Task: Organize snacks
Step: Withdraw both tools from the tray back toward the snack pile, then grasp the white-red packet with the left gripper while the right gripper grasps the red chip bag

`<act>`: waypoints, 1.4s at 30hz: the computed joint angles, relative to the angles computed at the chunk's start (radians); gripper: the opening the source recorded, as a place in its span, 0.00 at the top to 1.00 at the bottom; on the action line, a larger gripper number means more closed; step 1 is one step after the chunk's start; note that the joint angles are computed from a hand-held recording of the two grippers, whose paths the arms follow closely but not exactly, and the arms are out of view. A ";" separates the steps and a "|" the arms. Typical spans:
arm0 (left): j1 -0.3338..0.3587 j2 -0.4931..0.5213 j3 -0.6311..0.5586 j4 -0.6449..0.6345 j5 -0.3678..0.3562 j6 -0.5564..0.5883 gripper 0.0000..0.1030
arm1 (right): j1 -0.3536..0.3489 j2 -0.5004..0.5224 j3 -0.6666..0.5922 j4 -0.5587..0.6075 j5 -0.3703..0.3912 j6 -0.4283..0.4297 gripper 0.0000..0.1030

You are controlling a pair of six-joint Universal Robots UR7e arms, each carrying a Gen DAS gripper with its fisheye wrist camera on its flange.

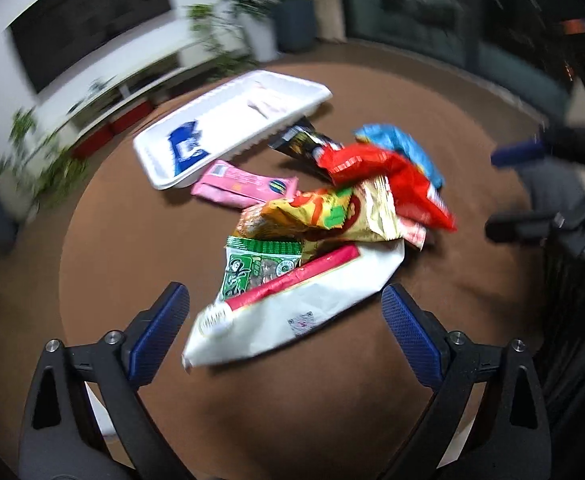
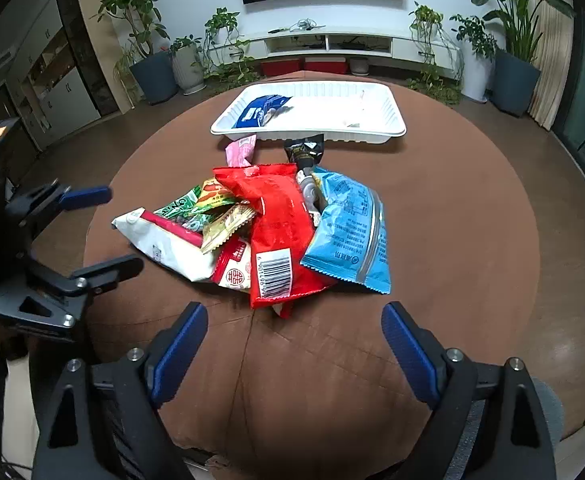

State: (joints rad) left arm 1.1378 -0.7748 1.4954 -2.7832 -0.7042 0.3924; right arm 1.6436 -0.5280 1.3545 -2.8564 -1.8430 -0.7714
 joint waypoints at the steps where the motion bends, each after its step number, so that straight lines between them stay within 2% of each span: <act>1: 0.002 0.011 -0.017 0.019 0.007 0.041 0.05 | -0.001 0.000 -0.001 0.008 0.001 0.005 0.12; 4: 0.011 0.045 -0.077 0.114 0.030 0.119 0.05 | -0.004 0.000 -0.009 0.037 0.009 0.019 0.12; 7: 0.025 0.066 -0.125 0.221 0.026 0.137 0.08 | -0.009 0.002 -0.023 0.067 0.014 0.042 0.12; 9: 0.041 0.076 -0.163 0.325 0.008 0.099 0.28 | -0.013 0.002 -0.031 0.083 0.016 0.058 0.12; 11: 0.048 0.075 -0.171 0.367 -0.002 0.075 0.32 | -0.015 0.005 -0.041 0.090 0.015 0.068 0.12; 14: 0.059 0.061 -0.171 0.419 -0.056 0.028 0.42 | -0.019 0.008 -0.052 0.097 0.016 0.081 0.12; 17: 0.065 0.045 -0.161 0.465 -0.100 -0.022 0.48 | -0.023 0.014 -0.067 0.113 0.017 0.092 0.12; 20: 0.069 0.045 -0.160 0.523 -0.131 -0.080 0.50 | -0.026 0.020 -0.079 0.130 0.020 0.102 0.12; 26: 0.062 0.068 -0.154 0.488 -0.155 -0.114 0.50 | -0.029 0.025 -0.087 0.157 0.027 0.113 0.15; 31: 0.072 0.068 -0.158 0.470 -0.189 -0.165 0.66 | -0.034 0.019 -0.088 0.154 0.041 0.123 0.16; 36: 0.064 0.033 -0.073 0.376 -0.178 -0.208 0.78 | -0.043 0.015 -0.102 0.186 0.078 0.122 0.21; 40: 0.068 -0.007 0.011 0.281 -0.195 -0.261 0.80 | -0.044 0.015 -0.103 0.190 0.111 0.092 0.22; 42: 0.067 -0.028 0.046 0.242 -0.211 -0.292 0.82 | -0.042 0.021 -0.109 0.198 0.123 0.069 0.26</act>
